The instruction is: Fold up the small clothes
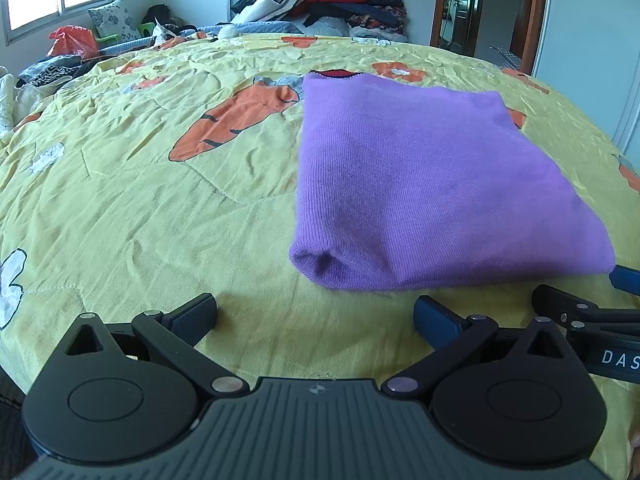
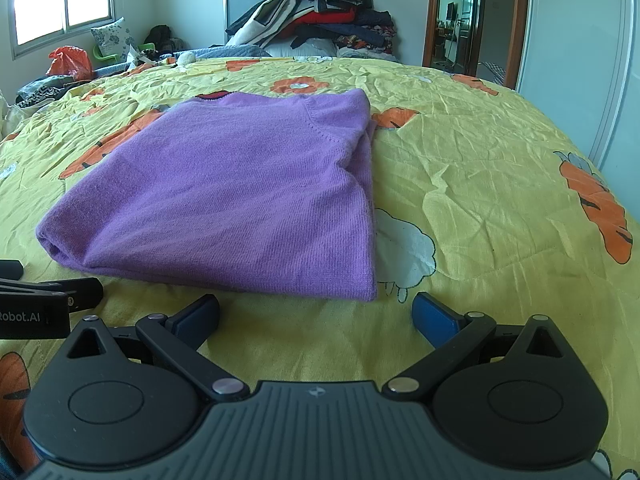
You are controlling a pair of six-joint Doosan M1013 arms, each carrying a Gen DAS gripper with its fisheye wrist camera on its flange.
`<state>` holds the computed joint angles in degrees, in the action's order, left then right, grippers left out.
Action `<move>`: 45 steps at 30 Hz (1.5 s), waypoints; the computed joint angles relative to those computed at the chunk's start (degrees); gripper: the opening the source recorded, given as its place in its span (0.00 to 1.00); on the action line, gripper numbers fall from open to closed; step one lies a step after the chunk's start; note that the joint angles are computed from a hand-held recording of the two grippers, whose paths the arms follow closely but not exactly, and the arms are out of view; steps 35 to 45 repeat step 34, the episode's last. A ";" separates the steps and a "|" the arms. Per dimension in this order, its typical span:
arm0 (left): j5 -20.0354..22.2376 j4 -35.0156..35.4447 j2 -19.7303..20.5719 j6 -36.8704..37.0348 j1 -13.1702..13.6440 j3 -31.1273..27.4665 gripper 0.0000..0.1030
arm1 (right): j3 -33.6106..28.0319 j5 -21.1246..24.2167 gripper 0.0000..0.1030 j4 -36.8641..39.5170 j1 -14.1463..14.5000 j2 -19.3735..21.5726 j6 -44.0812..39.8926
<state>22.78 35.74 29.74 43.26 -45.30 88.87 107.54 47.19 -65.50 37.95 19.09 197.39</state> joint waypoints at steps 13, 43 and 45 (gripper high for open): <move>-0.37 -0.08 -0.12 0.28 0.03 0.23 1.00 | 0.00 0.00 1.00 -0.02 0.01 0.01 0.04; -1.05 0.25 -0.34 0.33 0.20 0.70 1.00 | -0.03 0.05 1.00 -0.06 0.04 0.07 0.10; -1.05 0.25 -0.34 0.33 0.20 0.70 1.00 | -0.03 0.05 1.00 -0.06 0.04 0.07 0.10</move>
